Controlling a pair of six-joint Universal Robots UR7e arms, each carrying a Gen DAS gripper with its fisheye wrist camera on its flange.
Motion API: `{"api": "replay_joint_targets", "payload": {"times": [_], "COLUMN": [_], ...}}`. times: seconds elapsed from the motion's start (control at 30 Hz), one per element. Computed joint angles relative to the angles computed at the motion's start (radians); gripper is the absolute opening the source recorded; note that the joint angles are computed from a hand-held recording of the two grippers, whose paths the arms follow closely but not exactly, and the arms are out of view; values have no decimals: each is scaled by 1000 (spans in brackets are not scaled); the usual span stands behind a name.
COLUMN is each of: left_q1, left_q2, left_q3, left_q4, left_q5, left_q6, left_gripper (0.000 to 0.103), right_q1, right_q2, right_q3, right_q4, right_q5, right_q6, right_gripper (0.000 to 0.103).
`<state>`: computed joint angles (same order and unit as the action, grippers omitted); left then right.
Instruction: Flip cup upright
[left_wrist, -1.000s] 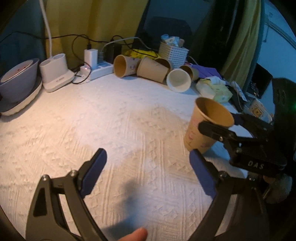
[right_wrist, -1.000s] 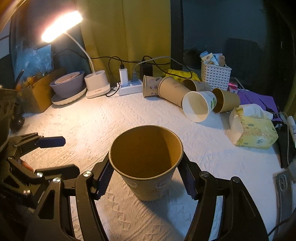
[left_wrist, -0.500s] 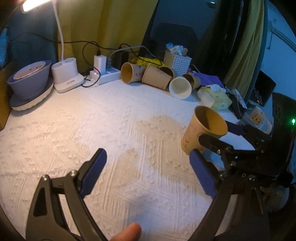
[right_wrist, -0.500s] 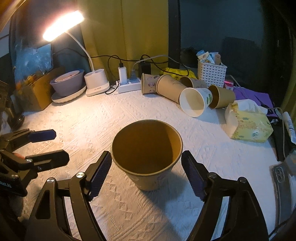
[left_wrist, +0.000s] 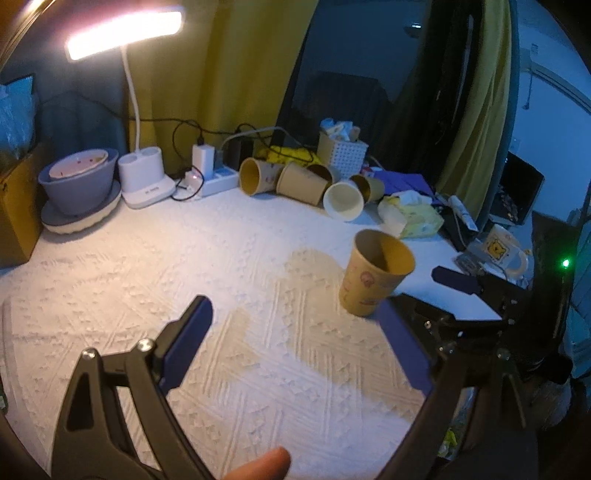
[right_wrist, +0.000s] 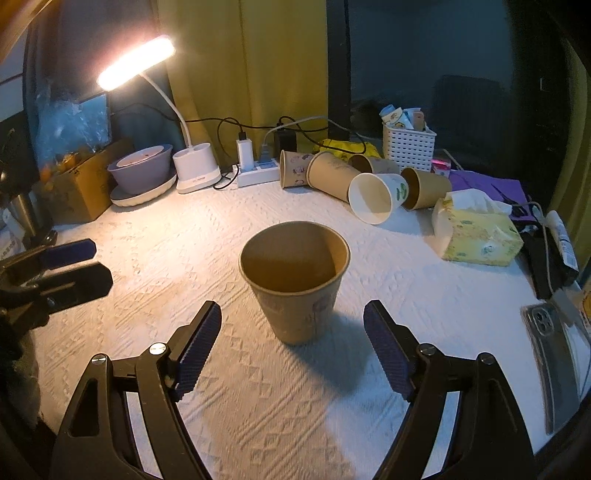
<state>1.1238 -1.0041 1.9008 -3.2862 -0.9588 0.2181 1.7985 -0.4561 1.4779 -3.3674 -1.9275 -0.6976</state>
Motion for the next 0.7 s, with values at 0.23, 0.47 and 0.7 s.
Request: {"api": "replay_joint_targets", "payload": {"times": [0.23, 0.47, 0.7], "left_q1": [-41, -80, -126], "left_q2": [-21, -55, -92], "left_q3": [59, 103, 144], "left_q4": [-64, -93, -132], "left_q5": [26, 66, 95], "left_q6": [30, 34, 47], "left_gripper": [92, 92, 92], "right_q1": [10, 30, 53], "right_q2": [-41, -85, -125], "right_q3": [72, 140, 190], "right_q4": [-37, -74, -109], "right_q5": [-9, -23, -26], "right_q6": [22, 56, 70], "right_gripper": [82, 82, 82]}}
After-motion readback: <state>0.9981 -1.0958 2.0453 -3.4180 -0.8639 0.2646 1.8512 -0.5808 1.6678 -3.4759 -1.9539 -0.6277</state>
